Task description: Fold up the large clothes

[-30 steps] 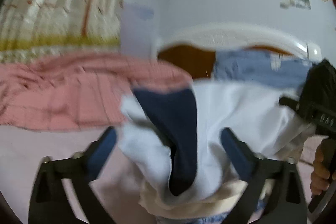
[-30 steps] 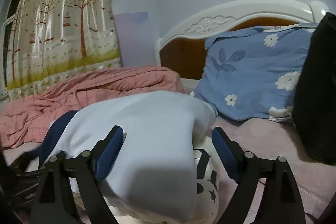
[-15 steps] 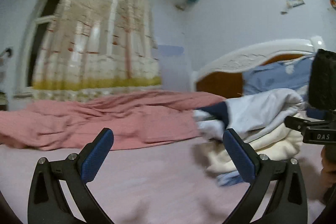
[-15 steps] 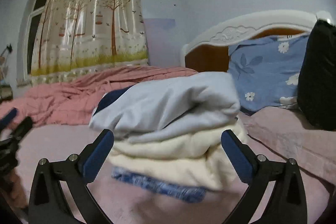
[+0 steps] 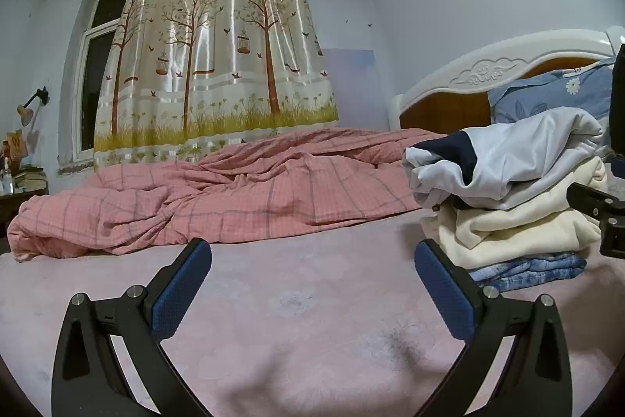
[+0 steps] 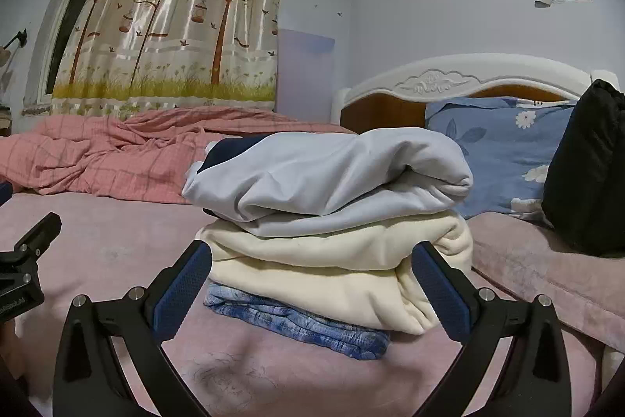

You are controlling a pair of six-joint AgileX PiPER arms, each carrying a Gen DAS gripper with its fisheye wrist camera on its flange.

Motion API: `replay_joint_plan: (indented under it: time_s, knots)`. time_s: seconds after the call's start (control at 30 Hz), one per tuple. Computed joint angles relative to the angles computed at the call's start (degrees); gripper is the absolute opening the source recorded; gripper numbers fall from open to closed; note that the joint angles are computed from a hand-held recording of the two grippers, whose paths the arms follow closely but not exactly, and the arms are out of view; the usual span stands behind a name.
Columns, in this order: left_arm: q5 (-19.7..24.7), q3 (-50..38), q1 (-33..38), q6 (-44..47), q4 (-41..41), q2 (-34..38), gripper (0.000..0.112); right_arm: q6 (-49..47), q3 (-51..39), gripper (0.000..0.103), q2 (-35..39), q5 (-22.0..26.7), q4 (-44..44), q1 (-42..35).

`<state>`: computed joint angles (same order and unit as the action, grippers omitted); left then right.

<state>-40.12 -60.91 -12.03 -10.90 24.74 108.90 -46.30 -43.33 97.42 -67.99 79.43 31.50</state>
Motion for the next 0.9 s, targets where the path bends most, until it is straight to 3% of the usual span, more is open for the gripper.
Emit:
replay_joint_plan:
  time_s: [0.2, 0.47, 0.9]
  knots:
    - [2.6, -1.2, 0.1, -1.9, 2.1, 0.2, 0.103, -0.5, -0.9, 0.103, 0.4, 0.7, 0.8, -0.8]
    - [0.2, 1.1, -1.5, 5.7, -4.4, -0.2, 0.103, -0.1, -0.7, 0.103, 0.2, 1.5, 0.5, -1.2]
    - [0.9, 1.0, -1.8, 6.3, -4.5, -0.2, 0.103, 0.7, -0.6, 0.103, 0.2, 3.9, -0.8, -2.4]
